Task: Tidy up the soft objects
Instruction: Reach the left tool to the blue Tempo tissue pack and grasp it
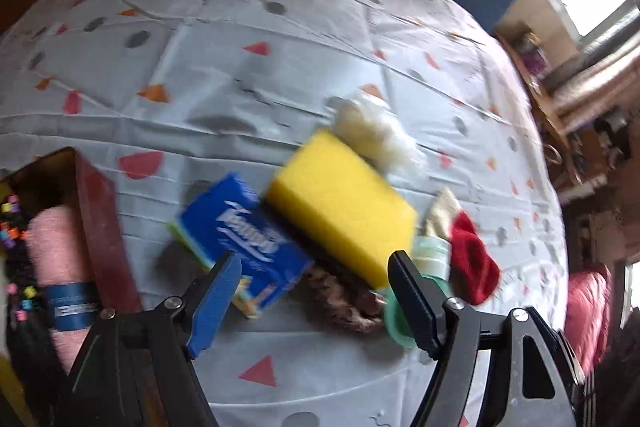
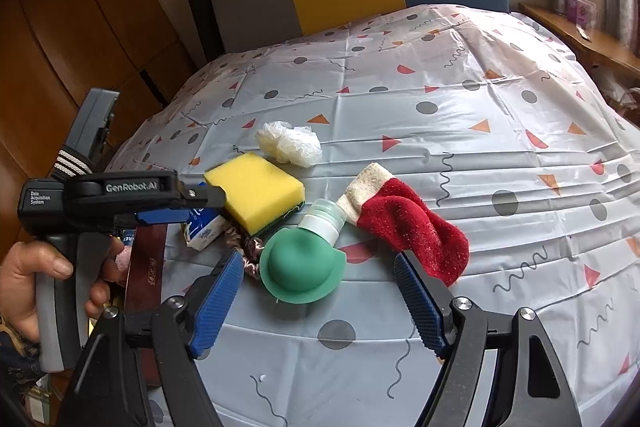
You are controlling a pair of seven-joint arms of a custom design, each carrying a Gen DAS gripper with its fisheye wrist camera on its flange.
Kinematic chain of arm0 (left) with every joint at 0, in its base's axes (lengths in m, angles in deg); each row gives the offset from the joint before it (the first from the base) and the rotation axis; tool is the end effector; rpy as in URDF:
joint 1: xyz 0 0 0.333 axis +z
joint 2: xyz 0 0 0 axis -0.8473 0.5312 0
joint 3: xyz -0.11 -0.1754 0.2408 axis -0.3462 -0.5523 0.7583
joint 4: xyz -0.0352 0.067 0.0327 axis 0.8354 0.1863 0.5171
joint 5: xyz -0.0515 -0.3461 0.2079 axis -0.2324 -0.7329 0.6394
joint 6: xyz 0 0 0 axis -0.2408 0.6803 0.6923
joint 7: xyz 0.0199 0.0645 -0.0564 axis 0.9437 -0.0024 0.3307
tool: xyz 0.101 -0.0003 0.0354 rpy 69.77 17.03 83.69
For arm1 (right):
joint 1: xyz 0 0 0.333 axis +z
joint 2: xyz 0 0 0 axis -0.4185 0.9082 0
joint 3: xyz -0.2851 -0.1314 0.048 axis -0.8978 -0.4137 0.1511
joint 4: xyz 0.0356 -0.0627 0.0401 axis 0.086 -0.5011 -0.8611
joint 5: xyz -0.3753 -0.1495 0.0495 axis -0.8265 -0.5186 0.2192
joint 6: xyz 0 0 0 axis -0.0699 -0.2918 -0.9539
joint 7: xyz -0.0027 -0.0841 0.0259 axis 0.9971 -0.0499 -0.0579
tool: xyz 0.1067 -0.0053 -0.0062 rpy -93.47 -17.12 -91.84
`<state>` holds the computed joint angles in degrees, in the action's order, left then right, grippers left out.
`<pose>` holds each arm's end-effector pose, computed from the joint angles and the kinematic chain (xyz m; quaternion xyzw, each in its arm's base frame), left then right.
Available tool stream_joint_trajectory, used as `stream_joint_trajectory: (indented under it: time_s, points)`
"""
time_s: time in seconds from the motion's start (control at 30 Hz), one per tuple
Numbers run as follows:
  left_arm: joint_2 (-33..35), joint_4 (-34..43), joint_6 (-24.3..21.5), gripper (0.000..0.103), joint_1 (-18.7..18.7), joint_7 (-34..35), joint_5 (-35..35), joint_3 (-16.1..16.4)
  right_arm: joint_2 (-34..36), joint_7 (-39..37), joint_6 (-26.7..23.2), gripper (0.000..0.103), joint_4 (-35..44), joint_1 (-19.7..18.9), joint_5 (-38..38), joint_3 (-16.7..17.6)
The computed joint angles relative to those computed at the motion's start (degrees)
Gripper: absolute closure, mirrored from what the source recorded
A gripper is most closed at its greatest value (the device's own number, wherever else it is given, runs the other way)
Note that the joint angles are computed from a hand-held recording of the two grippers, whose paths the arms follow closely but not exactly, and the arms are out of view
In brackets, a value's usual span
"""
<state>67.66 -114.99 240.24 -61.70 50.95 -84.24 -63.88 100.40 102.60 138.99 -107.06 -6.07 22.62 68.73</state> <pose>0.6851 -0.1651 0.3387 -0.7452 0.6287 -0.2222 0.0107 0.5962 0.2839 0.3630 -0.6985 0.6253 -0.1064 0.3314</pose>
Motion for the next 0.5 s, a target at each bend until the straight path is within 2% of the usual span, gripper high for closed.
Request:
stream_joint_trajectory:
  time_s: [0.13,0.3,0.5]
  points:
    - [-0.72,0.25,-4.26,0.027,-1.46,-8.10,2.90,3.24,0.09,-0.36,-0.24,0.024,0.15,-0.55,0.57,0.55]
    - [0.27,1.57,-7.13,0.027,-0.69,-11.21,4.18,3.41,-0.04,-0.94,-0.20,0.024,0.08,-0.58,0.91,0.86]
    - [4.85,7.84,-9.26,0.027,-3.48,-16.76,9.90,4.92,-0.33,-2.22,0.27,0.023,-0.27,-1.56,2.49,2.08]
